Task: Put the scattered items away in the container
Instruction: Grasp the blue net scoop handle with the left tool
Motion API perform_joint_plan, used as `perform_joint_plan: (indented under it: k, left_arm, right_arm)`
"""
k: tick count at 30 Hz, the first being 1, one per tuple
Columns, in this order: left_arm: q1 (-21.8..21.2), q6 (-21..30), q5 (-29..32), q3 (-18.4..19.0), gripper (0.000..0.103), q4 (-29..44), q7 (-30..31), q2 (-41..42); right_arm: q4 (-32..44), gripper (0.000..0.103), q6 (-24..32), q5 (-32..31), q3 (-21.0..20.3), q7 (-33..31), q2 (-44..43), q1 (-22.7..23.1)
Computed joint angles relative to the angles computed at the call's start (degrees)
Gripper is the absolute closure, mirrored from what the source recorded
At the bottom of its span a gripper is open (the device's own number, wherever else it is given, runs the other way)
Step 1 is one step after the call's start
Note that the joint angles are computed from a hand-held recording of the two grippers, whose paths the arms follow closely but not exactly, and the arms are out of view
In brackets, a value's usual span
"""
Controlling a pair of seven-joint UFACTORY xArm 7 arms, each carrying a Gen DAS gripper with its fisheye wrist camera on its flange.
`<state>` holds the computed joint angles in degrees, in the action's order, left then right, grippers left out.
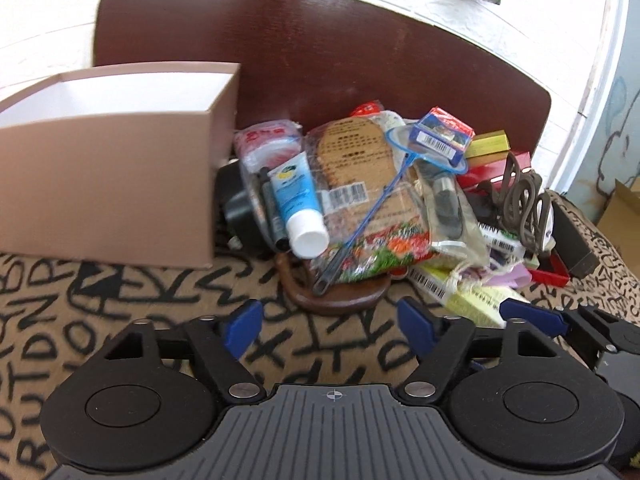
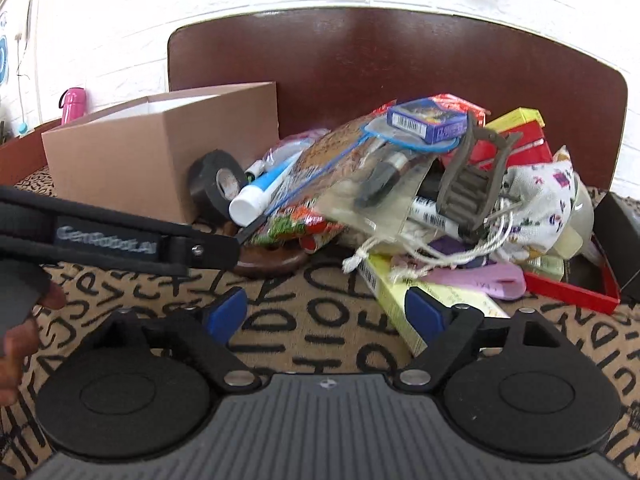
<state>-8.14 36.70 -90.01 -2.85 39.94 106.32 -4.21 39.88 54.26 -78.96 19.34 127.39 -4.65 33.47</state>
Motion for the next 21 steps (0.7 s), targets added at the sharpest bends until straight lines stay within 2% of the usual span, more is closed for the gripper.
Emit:
perform_joint_plan:
  k: [1,3,5,10,11,15,18,21]
  left_arm:
    - [-0.15,0.33,0.26,-0.15,0.028,0.76,-0.25,0.63]
    - [-0.33,1.36,1.11,-0.41,0.042,2.33,-0.94,2.05]
    - [-0.66,1.27,1.38,-0.94,0.047,3.68,-1.11,3.4]
    - [-1.89,-2.7,1.65,-2.57,0.059,6.24,-0.77,6.66]
    - [-1.82,-2.6,2.54,-2.6,0.075,6.67,-1.77,7.19]
    - [-0.98,-1.18,3.92,-2.48,0.097,7.21,-4.47,7.93]
    - [-0.31,-0.22,5.6,-2.15,0.101,5.94,-5.66,6.57]
    - [1.47,3.7,8.76,-0.53,0.102,4.22,-6.97,4.58]
  right_arm:
    - [0.05,0.016,-0.02,0.04,-0.12,-0.69,-0.08,-0.08]
    - [0.14,0.017,-0.01,0.11,-0.21,-1.44,-0.01,-0.21]
    - [-0.06,0.017,-0.85,-0.11,-0.43,-0.87,0.04,-0.41]
    - [-0.88,0.017,-2.62,-0.11,-0.72,1.37,-0.02,-0.86]
    - [-1.03,0.017,-2.45,-0.2,-0.62,1.51,-0.09,-0.84]
    - [-1.1,0.017,-2.01,0.39,-0.45,1.49,-0.17,-0.79]
    - [-1.22,0.017,-2.09,0.26,-0.39,1.33,-0.44,-0.81]
    - [-1.47,0.017,-1.61,0.38,-0.01,1.28,-0.93,-0.58]
